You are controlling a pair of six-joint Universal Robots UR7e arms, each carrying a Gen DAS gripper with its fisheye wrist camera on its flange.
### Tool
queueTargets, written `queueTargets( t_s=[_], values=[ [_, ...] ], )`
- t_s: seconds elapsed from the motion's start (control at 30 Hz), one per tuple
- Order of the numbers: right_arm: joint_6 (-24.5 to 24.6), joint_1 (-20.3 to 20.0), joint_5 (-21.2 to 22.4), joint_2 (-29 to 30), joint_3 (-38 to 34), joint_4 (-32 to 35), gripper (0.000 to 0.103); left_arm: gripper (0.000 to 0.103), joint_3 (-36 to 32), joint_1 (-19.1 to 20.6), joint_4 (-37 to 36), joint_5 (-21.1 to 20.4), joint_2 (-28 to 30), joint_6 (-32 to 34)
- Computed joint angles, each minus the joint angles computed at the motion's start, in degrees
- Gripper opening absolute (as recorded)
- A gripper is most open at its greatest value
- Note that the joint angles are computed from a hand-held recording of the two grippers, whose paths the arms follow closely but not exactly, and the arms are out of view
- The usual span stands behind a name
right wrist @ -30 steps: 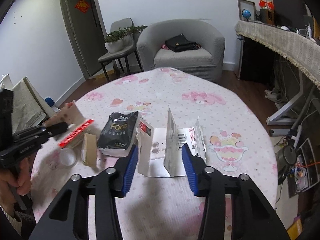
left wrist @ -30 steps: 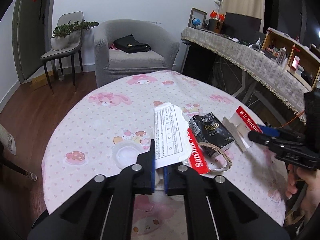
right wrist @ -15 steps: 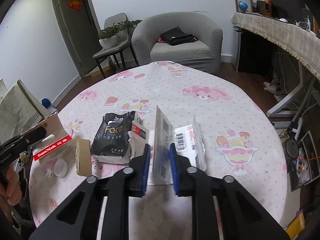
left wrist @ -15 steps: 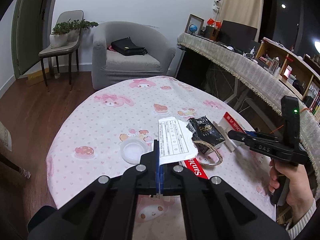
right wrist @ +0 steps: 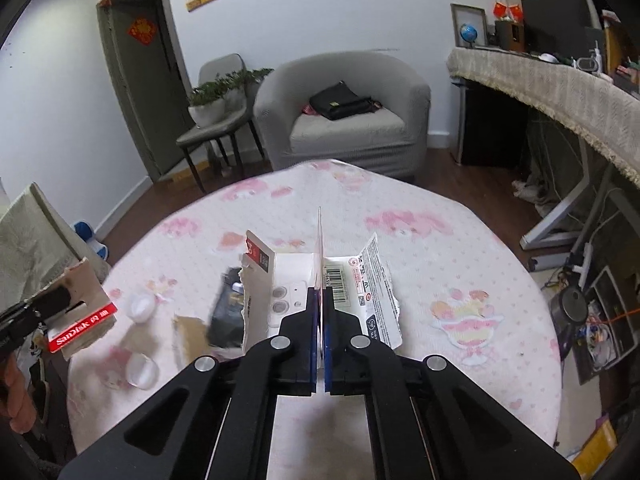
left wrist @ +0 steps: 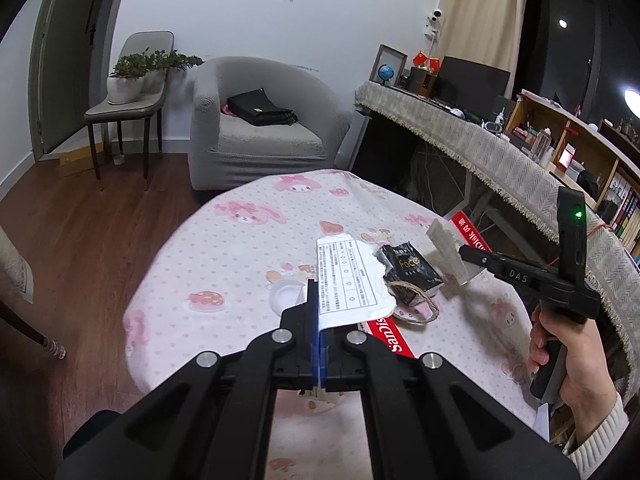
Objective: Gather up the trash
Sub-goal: 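Carry the paper sheet and barcode carton down over the teal bin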
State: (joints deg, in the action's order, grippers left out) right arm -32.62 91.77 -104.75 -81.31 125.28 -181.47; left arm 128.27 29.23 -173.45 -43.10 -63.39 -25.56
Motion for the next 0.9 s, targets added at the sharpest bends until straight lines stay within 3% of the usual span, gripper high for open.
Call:
queueTargets(
  t_s=[0.5,0.9],
  values=[
    [-0.5,7.5,2.7,3.8,1.1,1.5,0.002,0.001,5.9,-1.9,8.5,6.0,-9.9,-6.7],
    [1.2,14.0,4.5,9.2,1.3,2.3,0.002,0.001,11.4,-3.7,25.7,10.9,-22.6,-18.5]
  ],
)
